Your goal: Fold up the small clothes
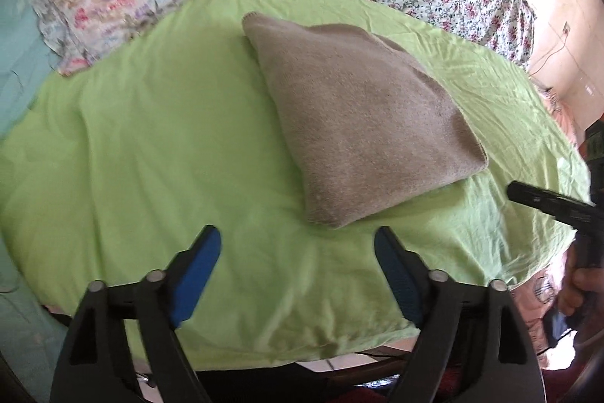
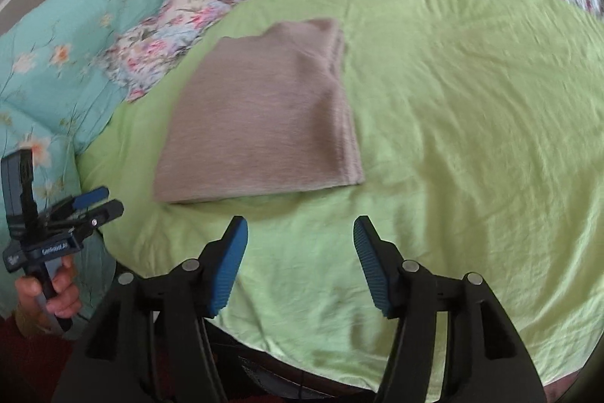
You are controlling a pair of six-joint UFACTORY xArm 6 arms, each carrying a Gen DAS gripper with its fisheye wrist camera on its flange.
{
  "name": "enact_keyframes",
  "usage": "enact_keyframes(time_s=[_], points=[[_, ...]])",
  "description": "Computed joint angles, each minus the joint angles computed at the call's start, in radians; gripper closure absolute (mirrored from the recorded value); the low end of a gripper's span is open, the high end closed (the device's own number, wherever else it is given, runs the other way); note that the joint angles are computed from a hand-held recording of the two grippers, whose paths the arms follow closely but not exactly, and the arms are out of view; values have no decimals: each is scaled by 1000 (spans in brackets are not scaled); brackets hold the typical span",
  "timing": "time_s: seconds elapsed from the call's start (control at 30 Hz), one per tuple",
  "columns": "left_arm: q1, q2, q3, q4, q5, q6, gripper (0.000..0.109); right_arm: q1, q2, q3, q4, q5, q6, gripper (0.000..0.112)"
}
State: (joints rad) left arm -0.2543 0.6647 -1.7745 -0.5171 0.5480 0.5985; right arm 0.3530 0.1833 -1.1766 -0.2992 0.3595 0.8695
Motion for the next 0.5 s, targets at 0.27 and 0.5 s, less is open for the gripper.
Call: enact_keyframes(time_s=[0.27, 0.5], points=[[-8, -106, 132, 73, -123, 9, 19, 20, -39, -7, -8, 33, -50, 34], [-22, -93, 123, 168, -169, -51, 6, 7, 5, -33, 40, 35, -102, 21]])
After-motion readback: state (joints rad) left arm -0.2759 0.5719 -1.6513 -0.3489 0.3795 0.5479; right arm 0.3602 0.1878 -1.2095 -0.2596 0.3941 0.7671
